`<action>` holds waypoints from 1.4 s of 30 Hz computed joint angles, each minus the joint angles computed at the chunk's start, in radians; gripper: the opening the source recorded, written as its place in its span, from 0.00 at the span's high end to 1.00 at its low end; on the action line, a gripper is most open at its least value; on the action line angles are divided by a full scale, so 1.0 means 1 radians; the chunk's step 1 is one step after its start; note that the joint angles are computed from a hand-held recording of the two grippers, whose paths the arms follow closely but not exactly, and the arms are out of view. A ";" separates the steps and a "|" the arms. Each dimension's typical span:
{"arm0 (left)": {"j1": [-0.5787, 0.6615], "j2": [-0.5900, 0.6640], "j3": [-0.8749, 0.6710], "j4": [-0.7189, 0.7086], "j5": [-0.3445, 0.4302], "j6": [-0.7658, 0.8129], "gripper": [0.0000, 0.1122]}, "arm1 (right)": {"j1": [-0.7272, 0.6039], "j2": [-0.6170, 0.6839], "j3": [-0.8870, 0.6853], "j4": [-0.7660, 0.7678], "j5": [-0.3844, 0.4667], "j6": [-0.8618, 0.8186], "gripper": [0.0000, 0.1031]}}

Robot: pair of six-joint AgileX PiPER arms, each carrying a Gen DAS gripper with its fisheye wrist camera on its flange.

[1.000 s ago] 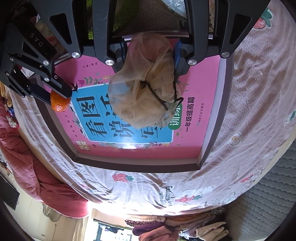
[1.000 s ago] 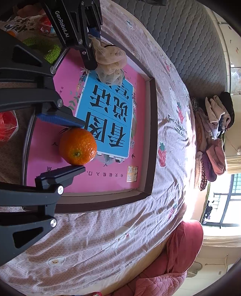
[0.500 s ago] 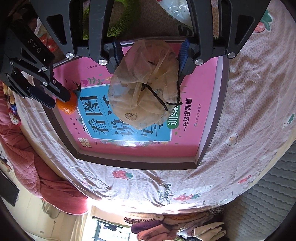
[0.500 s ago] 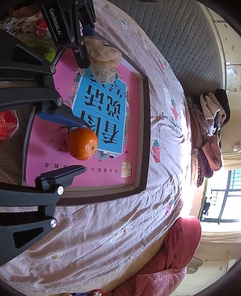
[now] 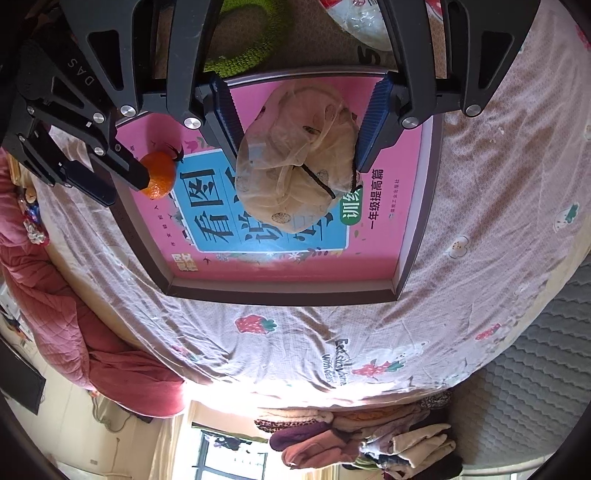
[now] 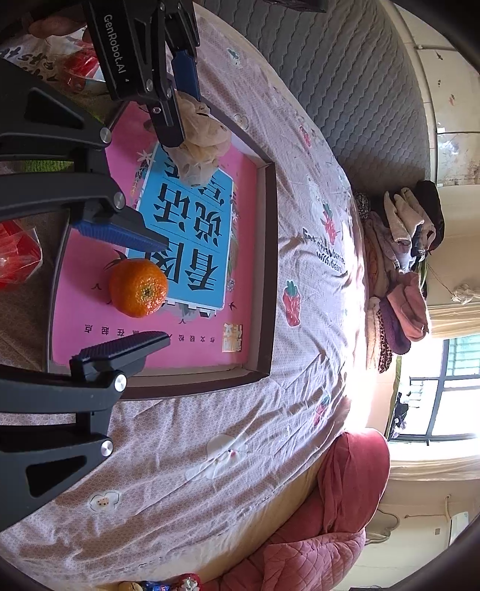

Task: Organize objects
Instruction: 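Open left gripper onto the book while right gripper releases tangerine in tray, then withdraw both grippers back from the tray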

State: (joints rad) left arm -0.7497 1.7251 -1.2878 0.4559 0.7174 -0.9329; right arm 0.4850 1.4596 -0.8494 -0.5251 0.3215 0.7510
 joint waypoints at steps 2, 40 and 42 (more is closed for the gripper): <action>-0.003 0.002 -0.021 0.003 0.013 0.002 0.45 | -0.003 -0.004 0.000 -0.002 -0.001 0.003 0.57; -0.105 -0.175 0.048 0.171 0.120 -0.175 0.43 | 0.174 -0.211 0.038 -0.360 0.136 0.324 0.50; -0.130 -0.201 0.078 0.204 0.130 -0.216 0.43 | 0.199 -0.233 0.044 -0.389 0.154 0.353 0.50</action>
State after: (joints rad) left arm -0.8801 1.5237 -1.2100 0.6595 0.8478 -1.1487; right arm 0.6837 1.2267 -0.8052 -0.9142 0.4757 1.1045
